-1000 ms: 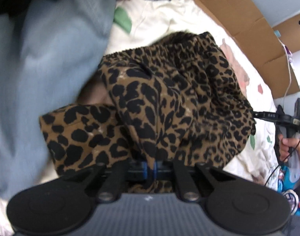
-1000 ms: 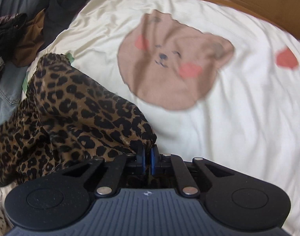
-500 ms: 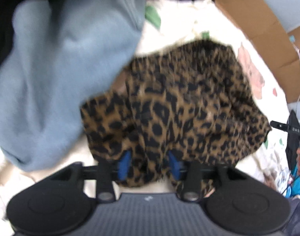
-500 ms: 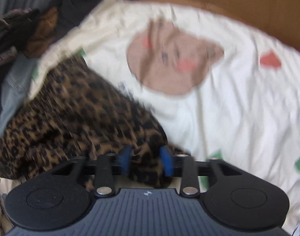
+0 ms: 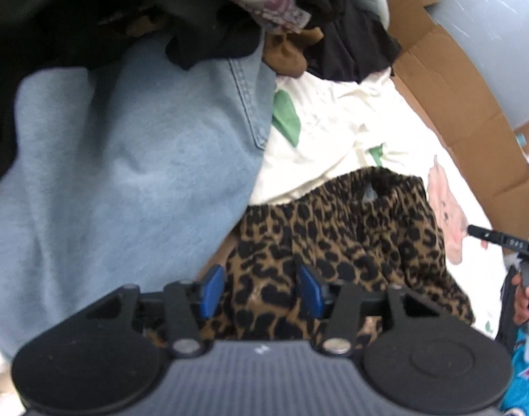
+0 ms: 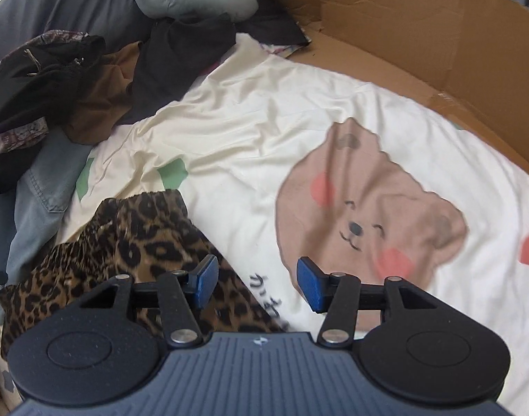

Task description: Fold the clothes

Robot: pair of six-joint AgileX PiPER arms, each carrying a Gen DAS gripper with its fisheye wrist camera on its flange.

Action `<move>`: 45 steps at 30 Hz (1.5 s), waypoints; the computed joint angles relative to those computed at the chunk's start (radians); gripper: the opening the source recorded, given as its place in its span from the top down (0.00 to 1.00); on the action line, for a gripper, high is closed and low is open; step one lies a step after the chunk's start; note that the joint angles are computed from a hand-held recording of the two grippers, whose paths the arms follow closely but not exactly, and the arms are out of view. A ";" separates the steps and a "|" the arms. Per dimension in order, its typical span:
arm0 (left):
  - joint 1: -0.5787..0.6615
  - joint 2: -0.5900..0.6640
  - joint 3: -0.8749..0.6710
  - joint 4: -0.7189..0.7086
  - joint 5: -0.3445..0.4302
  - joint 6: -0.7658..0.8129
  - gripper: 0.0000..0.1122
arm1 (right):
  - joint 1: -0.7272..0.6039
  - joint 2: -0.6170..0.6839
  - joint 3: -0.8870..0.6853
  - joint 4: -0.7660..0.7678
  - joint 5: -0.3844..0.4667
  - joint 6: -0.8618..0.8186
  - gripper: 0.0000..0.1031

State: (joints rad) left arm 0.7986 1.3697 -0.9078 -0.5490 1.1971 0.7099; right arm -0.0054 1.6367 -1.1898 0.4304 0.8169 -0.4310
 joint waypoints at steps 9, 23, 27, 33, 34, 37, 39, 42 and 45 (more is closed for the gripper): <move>-0.089 0.065 0.130 0.022 -0.221 -0.055 0.54 | 0.070 0.117 -0.073 0.021 0.004 -0.050 0.44; -0.081 0.092 0.165 -0.005 -0.238 0.025 0.78 | 0.188 0.301 -0.180 0.007 -0.017 -0.139 0.39; -0.076 0.098 0.165 -0.014 -0.236 0.023 0.78 | 0.193 0.315 -0.169 0.047 -0.042 -0.198 0.39; -0.082 0.142 0.170 -0.075 -0.257 0.065 0.72 | 0.188 0.332 -0.160 0.107 -0.061 -0.291 0.49; -0.082 0.145 0.167 -0.076 -0.255 0.062 0.78 | 0.187 0.328 -0.156 0.111 -0.063 -0.292 0.61; -0.079 0.130 0.158 -0.077 -0.231 0.074 0.91 | 0.179 0.303 -0.137 0.123 -0.068 -0.293 0.96; -0.070 0.104 0.155 -0.086 -0.215 0.088 0.94 | 0.163 0.262 -0.092 0.148 -0.099 -0.310 0.97; -0.050 0.067 0.142 -0.116 -0.185 0.106 0.95 | 0.128 0.194 -0.023 0.177 -0.137 -0.303 0.99; -0.052 0.023 0.116 -0.139 -0.167 0.101 0.96 | 0.084 0.110 0.048 0.191 -0.168 -0.276 0.99</move>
State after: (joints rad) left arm 0.7464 1.3932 -0.7916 -0.6881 1.0300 0.8112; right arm 0.0786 1.7470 -1.1415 0.6211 0.6487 -0.7066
